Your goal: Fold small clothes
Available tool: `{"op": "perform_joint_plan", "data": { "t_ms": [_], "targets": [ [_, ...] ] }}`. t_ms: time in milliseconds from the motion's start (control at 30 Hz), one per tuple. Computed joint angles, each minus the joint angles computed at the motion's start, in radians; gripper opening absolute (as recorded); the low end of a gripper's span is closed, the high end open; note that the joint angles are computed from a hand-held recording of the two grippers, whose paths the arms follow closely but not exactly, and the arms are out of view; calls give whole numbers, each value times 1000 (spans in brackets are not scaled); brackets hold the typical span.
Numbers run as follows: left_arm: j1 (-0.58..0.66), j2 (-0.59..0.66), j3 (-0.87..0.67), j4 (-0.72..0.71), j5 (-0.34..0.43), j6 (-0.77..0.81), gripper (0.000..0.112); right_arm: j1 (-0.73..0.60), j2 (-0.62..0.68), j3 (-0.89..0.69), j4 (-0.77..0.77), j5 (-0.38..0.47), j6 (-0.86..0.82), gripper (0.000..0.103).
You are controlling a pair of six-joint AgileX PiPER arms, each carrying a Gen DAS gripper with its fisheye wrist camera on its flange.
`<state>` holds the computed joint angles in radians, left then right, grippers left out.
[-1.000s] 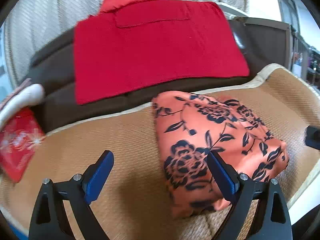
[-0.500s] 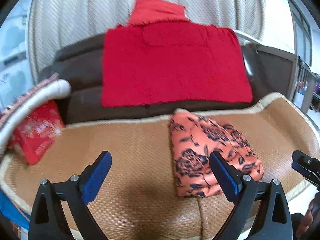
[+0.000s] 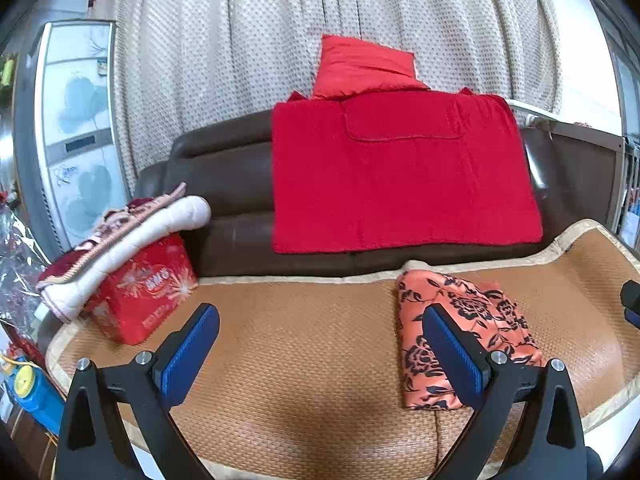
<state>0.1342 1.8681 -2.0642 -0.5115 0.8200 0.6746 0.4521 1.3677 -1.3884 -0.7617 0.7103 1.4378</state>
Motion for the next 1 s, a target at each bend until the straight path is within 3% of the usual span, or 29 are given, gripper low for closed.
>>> {"op": "perform_joint_plan", "data": {
  "t_ms": [267,633,1000],
  "targets": [
    [24,-25,16,-18,-17,7,101,33,31,-61,-6,5,-34,81],
    [40,-35,41,-27,-3,11,102,121,106,-138,-108,119,-56,81],
    [25,-18,65,-5,-8,19,102,118,135,-127,-88,106,-69,81]
  ]
}}
